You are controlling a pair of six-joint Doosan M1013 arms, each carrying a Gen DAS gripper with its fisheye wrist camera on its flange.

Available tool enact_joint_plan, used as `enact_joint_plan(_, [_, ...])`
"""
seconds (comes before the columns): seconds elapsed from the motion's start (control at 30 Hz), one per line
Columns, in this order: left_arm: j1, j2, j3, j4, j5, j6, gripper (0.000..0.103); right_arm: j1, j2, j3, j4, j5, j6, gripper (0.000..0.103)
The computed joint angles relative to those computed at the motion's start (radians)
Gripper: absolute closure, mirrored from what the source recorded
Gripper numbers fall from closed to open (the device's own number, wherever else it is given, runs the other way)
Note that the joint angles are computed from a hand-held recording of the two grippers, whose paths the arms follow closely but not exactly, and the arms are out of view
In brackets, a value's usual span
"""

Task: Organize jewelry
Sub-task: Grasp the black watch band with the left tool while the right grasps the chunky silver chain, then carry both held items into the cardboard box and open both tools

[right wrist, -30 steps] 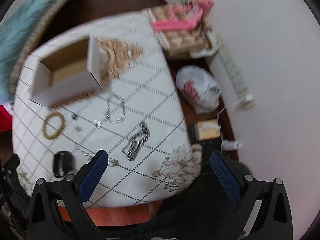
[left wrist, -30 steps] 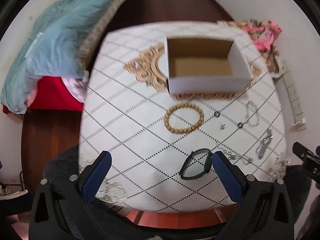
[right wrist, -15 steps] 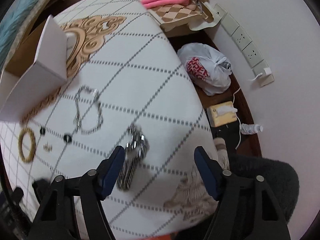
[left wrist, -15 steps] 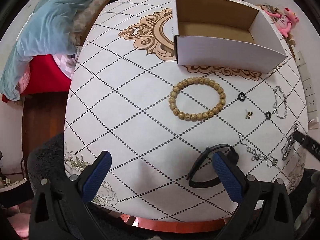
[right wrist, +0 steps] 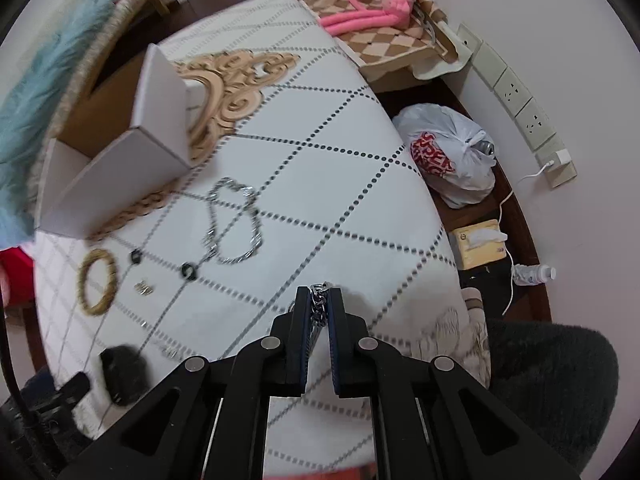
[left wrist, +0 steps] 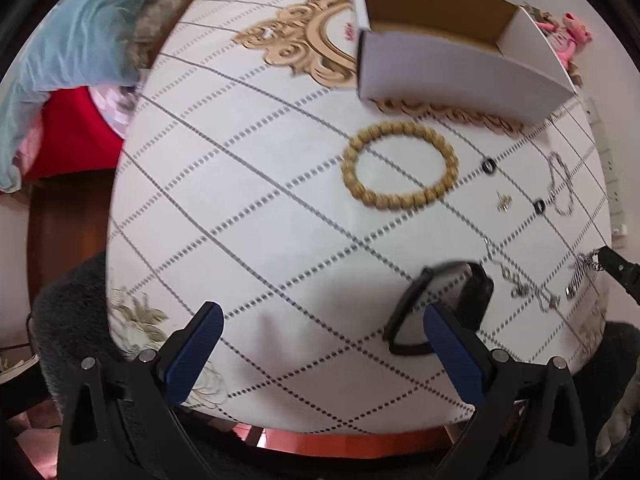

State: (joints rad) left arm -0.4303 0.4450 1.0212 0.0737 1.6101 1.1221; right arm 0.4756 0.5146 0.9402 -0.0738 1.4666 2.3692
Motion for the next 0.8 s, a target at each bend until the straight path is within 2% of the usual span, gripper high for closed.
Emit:
enact_joint_plan(0.1, [0.002,-0.007,0.029,-0.033,-0.033,0.030,0.003,0.013,-0.032,0.035,-0.011,-0.026,0.007,0.095])
enact_joint_plan(0.2, [0.001,-0.002,0.034,-0.059,-0.059,0.062,0.017,0.014,-0.047,0.056,0.002,-0.034,0.009,0.095])
enact_joint_plan(0.3, [-0.006,0.010,0.027,-0.079,-0.081,0.113,0.041,0.012,-0.052,0.070,0.010,-0.034,0.007,0.095])
enact_joint_plan(0.37, [-0.007,0.019,0.022,-0.090,-0.082,0.140,0.067,0.008,-0.055,0.075,0.021,-0.036,0.007,0.095])
enact_joint_plan(0.4, [-0.013,0.019,0.021,-0.069,-0.090,0.142,0.072,0.008,-0.057,0.077,0.026,-0.039,0.007,0.095])
enact_joint_plan(0.43, [-0.013,0.017,0.024,-0.076,-0.108,0.160,0.085,0.008,-0.059,0.078,0.028,-0.043,0.008,0.095])
enact_joint_plan(0.47, [-0.013,0.018,0.022,-0.079,-0.110,0.161,0.093,0.007,-0.061,0.079,0.031,-0.047,0.008,0.095])
enact_joint_plan(0.8, [0.000,0.002,-0.005,-0.097,-0.151,0.157,0.097,-0.006,-0.083,0.057,0.079,-0.104,0.004,0.095])
